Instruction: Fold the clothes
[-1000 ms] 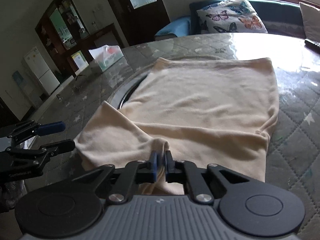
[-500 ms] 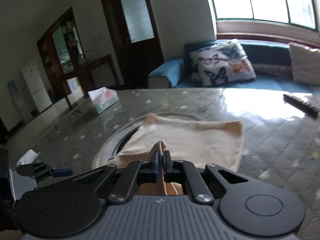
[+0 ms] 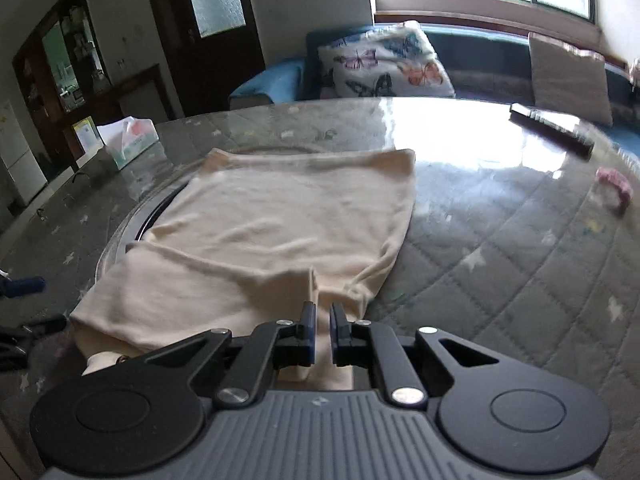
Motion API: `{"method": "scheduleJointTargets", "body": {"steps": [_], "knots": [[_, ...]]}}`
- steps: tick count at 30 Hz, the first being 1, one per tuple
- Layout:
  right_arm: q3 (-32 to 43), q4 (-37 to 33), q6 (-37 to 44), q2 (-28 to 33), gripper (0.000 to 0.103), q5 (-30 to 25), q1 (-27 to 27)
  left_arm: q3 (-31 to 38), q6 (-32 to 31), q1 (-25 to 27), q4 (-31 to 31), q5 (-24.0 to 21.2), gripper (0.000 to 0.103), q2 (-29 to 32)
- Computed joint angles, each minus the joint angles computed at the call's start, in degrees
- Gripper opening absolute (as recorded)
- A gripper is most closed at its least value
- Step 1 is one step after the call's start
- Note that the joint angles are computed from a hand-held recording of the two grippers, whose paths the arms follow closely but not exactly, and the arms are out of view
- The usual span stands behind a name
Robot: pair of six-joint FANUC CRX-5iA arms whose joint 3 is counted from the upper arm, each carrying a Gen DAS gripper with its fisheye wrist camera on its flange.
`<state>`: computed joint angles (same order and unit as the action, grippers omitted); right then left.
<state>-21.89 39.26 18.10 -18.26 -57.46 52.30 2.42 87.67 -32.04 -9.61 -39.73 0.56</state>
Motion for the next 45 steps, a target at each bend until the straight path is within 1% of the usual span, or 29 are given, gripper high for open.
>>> {"method": "scheduleJointTargets", "body": {"steps": [2, 5, 6, 7, 8, 10, 12, 13, 16, 18, 19, 21, 23, 29, 31, 33, 35, 37, 40, 42, 45], "knots": [[-0.50, 1.64, 0.54, -0.52, 0.008, 1.86, -0.03, 0.40, -1.20, 0.06, 2.05, 1.46, 0.066, 0.50], [-0.15, 2.35, 2.71, 0.56, 0.008, 4.89, -0.80, 1.79, -3.62, -0.39, 5.57, 3.36, 0.059, 2.84], [0.12, 1.95, 3.67, 1.21, 0.008, 6.01, -1.19, 2.35, -4.56, -0.68, 6.73, 4.01, 0.054, 3.87], [0.42, 1.43, 4.67, 1.89, 0.008, 6.96, -1.59, 2.98, -5.56, -0.88, 8.02, 4.52, 0.048, 5.02], [0.82, 0.71, 5.98, 2.66, 0.009, 7.72, -2.02, 3.71, -6.67, -0.97, 9.65, 4.72, 0.044, 6.30], [1.08, 0.15, 7.27, 3.76, 0.009, 8.21, -2.34, 5.03, -7.85, -1.07, 12.17, 4.76, 0.032, 8.49], [1.32, -1.20, 8.01, 4.17, 0.009, 8.26, -2.60, 5.76, -8.74, -1.20, 13.44, 5.25, 0.025, 10.06], [1.19, -1.84, 8.30, 4.00, 0.009, 8.27, -2.58, 6.38, -8.97, -1.27, 13.67, 5.02, 0.023, 10.94], [0.59, -3.42, 10.10, 2.96, 0.010, 7.50, -2.15, 7.43, -9.52, -1.23, 13.50, 3.62, 0.023, 12.55], [-0.04, -4.62, 11.03, 1.89, 0.010, 6.71, -1.87, 6.80, -10.01, -1.05, 13.02, 3.61, 0.023, 12.44], [-0.42, -5.18, 11.16, 1.34, 0.010, 6.42, -1.83, 5.75, -10.82, -0.80, 13.84, 4.52, 0.024, 12.06], [-1.83, -5.03, 10.82, -0.05, 0.011, 6.95, -1.60, 5.22, -10.92, -0.63, 13.95, 4.67, 0.025, 11.52], [-2.13, -4.36, 10.15, -0.61, 0.011, 6.27, -1.01, 4.88, -11.28, -0.61, 14.03, 4.88, 0.025, 10.91], [-2.54, -3.47, 9.59, -0.90, 0.013, 5.87, -0.16, 4.26, -9.42, -0.73, 10.58, 4.60, 0.025, 9.04], [-2.92, -2.88, 8.87, -1.11, 0.013, 5.61, 0.17, 3.07, -11.61, -0.59, 10.88, 4.59, 0.026, 7.73], [-3.14, -1.68, 8.33, -1.52, 0.014, 4.99, 0.87, 1.23, -15.18, -0.43, 11.79, 5.21, 0.026, 5.98], [-3.40, -0.44, 8.69, -1.87, 0.014, 4.27, 1.73, -0.35, -19.24, -0.33, 13.77, 5.61, 0.030, 4.76], [-3.16, -1.08, 10.17, -1.83, 0.017, 3.57, 2.18, -2.52, -24.73, -0.11, 17.15, 5.85, 0.039, 3.44], [-3.29, -1.32, 10.98, -1.63, 0.018, 2.57, 2.71, -5.21, -31.62, -0.54, 19.72, 5.96, 0.047, 1.82], [-3.29, -0.82, 10.49, -2.04, 0.018, 1.93, 3.27, -6.60, -35.21, -1.22, 20.02, 6.24, 0.049, 1.04], [-3.15, -0.17, 10.73, -2.81, 0.018, 0.70, 4.33, -8.60, -40.25, -2.33, 21.06, 8.20, 0.051, 0.60]]}}
